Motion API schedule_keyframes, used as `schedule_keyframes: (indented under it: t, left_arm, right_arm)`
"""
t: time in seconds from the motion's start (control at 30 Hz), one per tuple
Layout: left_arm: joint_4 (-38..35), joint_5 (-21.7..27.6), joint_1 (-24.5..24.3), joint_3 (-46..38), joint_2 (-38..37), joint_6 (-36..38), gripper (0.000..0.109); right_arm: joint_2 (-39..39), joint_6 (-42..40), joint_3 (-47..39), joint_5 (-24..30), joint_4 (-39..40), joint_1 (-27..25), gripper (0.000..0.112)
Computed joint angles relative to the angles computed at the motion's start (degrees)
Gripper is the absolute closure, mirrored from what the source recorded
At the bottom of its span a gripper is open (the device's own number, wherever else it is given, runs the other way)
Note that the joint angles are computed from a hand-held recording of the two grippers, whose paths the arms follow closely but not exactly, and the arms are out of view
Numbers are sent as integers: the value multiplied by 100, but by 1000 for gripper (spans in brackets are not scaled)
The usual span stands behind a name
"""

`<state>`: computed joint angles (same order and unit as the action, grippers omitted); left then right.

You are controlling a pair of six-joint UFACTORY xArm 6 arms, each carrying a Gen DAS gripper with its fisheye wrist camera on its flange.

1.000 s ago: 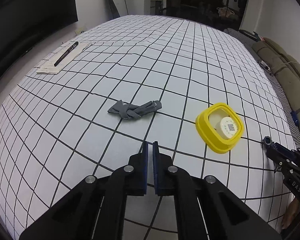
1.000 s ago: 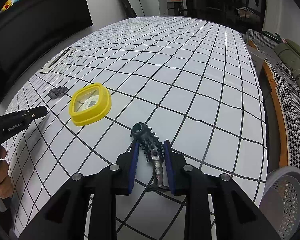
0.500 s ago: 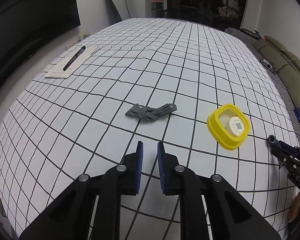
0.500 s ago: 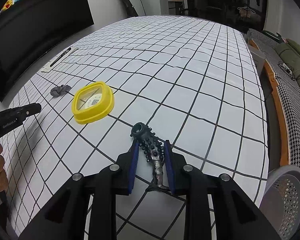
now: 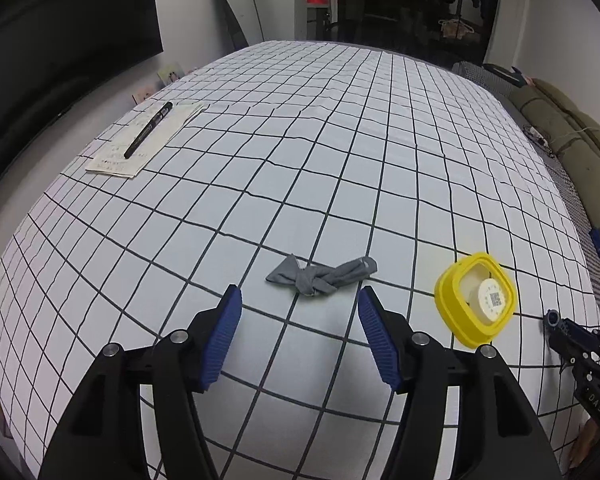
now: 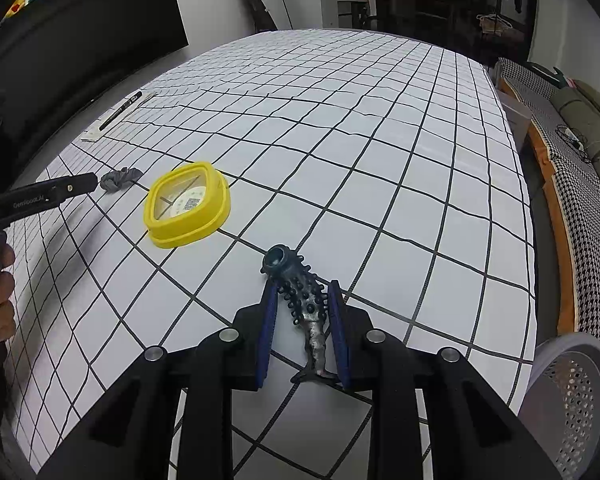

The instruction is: Collect trash

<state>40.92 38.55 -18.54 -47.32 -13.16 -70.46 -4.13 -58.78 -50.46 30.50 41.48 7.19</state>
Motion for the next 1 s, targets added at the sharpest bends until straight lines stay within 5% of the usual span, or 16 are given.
schedule_keyframes:
  t: [1.0]
  left_arm:
    - [141,-504,165,-483,920,740,45]
  right_arm:
    - [23,52,-49,38,-116,-29,87]
